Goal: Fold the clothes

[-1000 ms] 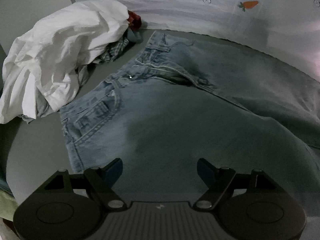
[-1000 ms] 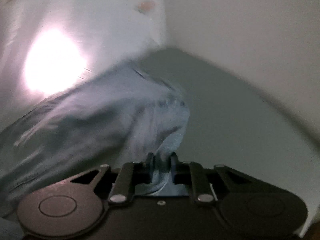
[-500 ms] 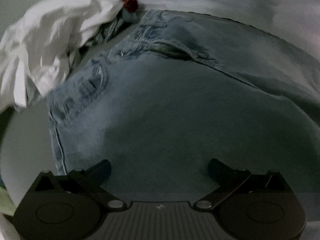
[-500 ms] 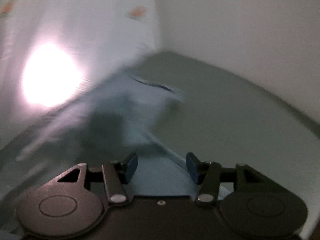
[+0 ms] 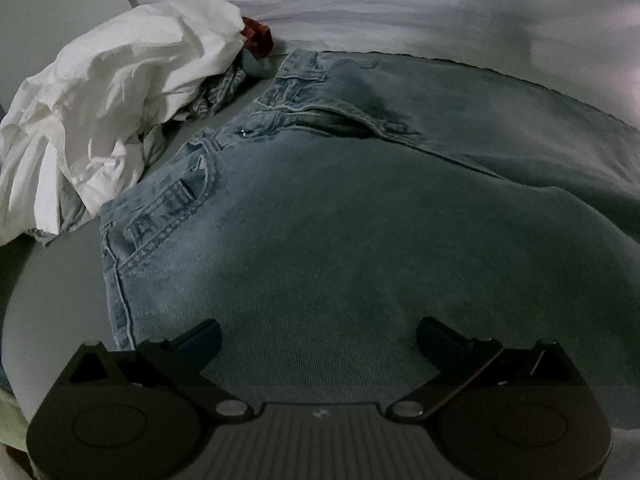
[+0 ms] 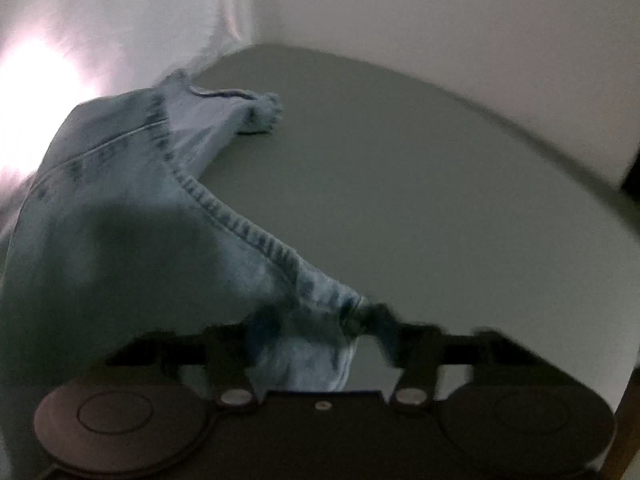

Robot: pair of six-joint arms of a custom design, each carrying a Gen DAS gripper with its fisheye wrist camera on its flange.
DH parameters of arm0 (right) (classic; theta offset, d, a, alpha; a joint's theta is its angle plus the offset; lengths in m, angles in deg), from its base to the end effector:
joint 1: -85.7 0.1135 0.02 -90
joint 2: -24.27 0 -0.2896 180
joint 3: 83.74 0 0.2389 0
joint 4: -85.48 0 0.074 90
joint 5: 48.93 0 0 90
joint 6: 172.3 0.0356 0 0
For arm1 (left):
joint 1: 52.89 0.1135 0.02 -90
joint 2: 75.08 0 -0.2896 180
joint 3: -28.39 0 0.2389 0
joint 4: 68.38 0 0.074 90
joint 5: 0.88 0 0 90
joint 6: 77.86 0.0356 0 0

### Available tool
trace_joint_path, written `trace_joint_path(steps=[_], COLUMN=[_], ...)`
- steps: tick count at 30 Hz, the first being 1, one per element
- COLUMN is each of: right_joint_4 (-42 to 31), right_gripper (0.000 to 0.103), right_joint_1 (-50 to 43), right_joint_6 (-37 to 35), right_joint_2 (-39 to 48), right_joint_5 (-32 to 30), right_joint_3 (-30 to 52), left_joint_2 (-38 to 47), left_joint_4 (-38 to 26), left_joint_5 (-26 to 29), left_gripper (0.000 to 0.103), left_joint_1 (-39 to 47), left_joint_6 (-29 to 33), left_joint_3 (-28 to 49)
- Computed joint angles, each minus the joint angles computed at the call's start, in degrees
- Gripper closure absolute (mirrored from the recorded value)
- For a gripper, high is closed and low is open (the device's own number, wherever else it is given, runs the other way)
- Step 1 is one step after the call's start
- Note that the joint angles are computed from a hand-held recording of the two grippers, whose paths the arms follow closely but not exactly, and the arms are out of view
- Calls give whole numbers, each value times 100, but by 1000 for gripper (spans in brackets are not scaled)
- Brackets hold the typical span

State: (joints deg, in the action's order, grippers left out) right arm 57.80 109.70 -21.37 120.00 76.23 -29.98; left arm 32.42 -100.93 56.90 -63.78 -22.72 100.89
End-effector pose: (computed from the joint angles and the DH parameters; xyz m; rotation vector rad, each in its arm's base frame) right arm 0.2480 0.0880 0.1452 0.9119 2.2892 -0.2769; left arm 0.3400 -0.0461 0.1564 -0.6670 2.4439 0.4779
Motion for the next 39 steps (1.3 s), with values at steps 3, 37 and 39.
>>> trace_joint_path(steps=[3,37,39], right_joint_4=[-5,-3404,-3073], right_gripper=[81,48,43], right_joint_1=[123,1121,1103], right_joint_6=[-6,1344,1045], right_joint_2=[-449,-296,17], right_joint_5=[254,1014,1018], right_joint_3=[-347,1324,1708], left_joint_2=[10,-1415,-1120], left_joint_4=[-41,777,812], left_joint_5=[25,1389,1738], left_gripper=[0,2,8], left_joint_1=[14,1781,2067], left_joint_6=[-99,2253,2595], left_joint_3=[20,-317,56])
